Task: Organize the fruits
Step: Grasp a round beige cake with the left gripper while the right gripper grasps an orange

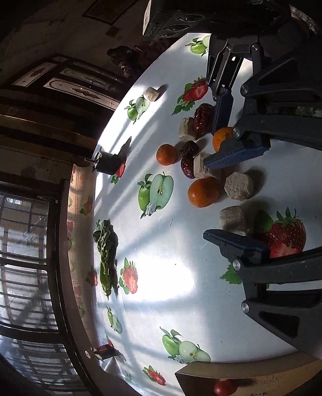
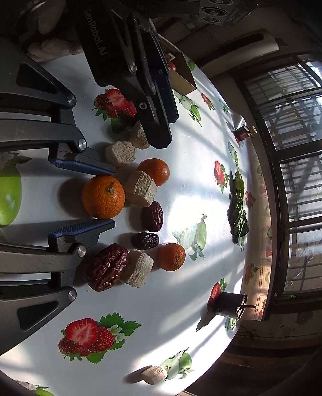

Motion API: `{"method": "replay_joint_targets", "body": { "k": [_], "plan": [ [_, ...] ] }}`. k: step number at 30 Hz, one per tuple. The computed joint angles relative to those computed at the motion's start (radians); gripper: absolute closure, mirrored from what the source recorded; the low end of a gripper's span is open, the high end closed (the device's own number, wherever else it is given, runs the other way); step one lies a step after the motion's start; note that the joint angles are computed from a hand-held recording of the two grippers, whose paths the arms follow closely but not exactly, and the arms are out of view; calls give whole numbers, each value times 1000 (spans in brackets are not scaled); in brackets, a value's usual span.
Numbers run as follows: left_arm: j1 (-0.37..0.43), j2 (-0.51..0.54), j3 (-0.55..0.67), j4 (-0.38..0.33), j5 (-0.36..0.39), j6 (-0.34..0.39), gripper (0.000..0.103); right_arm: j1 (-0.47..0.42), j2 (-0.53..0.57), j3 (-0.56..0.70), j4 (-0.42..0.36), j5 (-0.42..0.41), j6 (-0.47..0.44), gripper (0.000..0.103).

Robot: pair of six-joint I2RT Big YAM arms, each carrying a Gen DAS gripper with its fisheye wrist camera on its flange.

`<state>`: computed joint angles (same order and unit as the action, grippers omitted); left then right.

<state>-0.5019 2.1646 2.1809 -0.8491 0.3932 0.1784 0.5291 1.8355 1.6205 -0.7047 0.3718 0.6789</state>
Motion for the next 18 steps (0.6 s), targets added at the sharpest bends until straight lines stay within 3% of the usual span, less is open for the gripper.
{"method": "replay_joint_targets", "body": {
  "k": [6,8,13,15,17,18],
  "plan": [
    [16,18,44,-78,51,22,55,2,-9,-11,5,-2,2,65],
    [19,10,38,-93,61,50,68,0,-12,-16,8,-8,6,65],
    [20,-6,17,-114,72,116,69,-1,-21,-25,4,-10,17,65],
    [20,-11,6,-106,69,129,66,-4,-25,-32,11,-22,20,65],
    [18,-10,4,-104,45,137,51,-5,-27,-35,14,-26,21,65],
    [16,-7,7,-109,30,146,49,-5,-27,-35,14,-26,21,65]
  ]
}}
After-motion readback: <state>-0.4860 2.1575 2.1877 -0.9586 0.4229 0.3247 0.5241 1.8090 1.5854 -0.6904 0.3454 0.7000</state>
